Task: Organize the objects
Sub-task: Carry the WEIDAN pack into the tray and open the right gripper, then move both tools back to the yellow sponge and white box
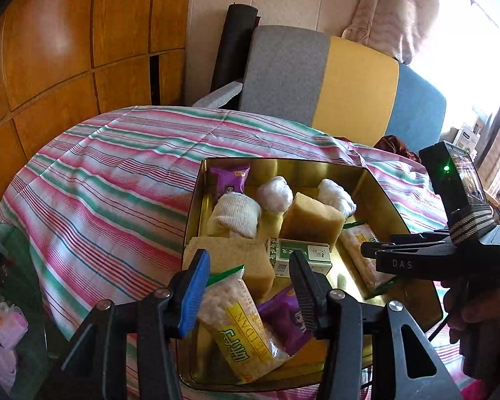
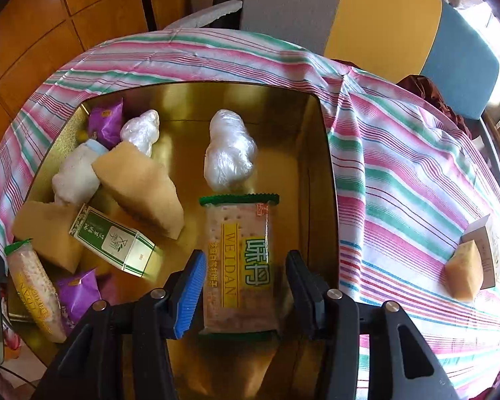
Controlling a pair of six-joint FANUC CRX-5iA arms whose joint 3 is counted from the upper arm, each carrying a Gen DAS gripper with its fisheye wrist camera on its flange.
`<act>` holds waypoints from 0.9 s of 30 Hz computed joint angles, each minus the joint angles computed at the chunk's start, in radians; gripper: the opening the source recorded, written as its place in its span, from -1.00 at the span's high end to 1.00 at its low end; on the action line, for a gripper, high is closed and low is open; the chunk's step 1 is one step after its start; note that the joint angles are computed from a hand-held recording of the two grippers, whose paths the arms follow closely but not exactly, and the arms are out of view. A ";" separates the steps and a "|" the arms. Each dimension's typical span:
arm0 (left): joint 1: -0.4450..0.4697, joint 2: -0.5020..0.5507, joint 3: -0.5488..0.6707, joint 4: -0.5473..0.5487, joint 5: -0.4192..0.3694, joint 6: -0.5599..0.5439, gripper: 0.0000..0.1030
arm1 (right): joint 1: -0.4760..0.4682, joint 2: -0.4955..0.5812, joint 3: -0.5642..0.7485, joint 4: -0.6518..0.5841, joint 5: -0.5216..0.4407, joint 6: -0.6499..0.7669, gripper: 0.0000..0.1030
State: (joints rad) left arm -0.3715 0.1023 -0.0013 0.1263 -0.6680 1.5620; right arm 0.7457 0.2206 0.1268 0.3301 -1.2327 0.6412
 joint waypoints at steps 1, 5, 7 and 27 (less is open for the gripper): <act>-0.001 0.000 0.001 -0.002 0.000 0.000 0.02 | 0.002 -0.009 -0.009 0.003 0.005 -0.004 0.02; -0.008 -0.001 0.004 -0.010 -0.005 -0.002 0.02 | 0.009 -0.062 -0.065 0.020 0.042 -0.034 0.02; -0.013 -0.001 0.008 -0.016 -0.011 -0.001 0.02 | 0.012 -0.089 -0.092 0.033 0.060 -0.050 0.02; -0.068 -0.008 0.038 -0.077 -0.026 -0.004 -0.13 | 0.036 -0.385 -0.390 0.192 0.095 -0.246 0.02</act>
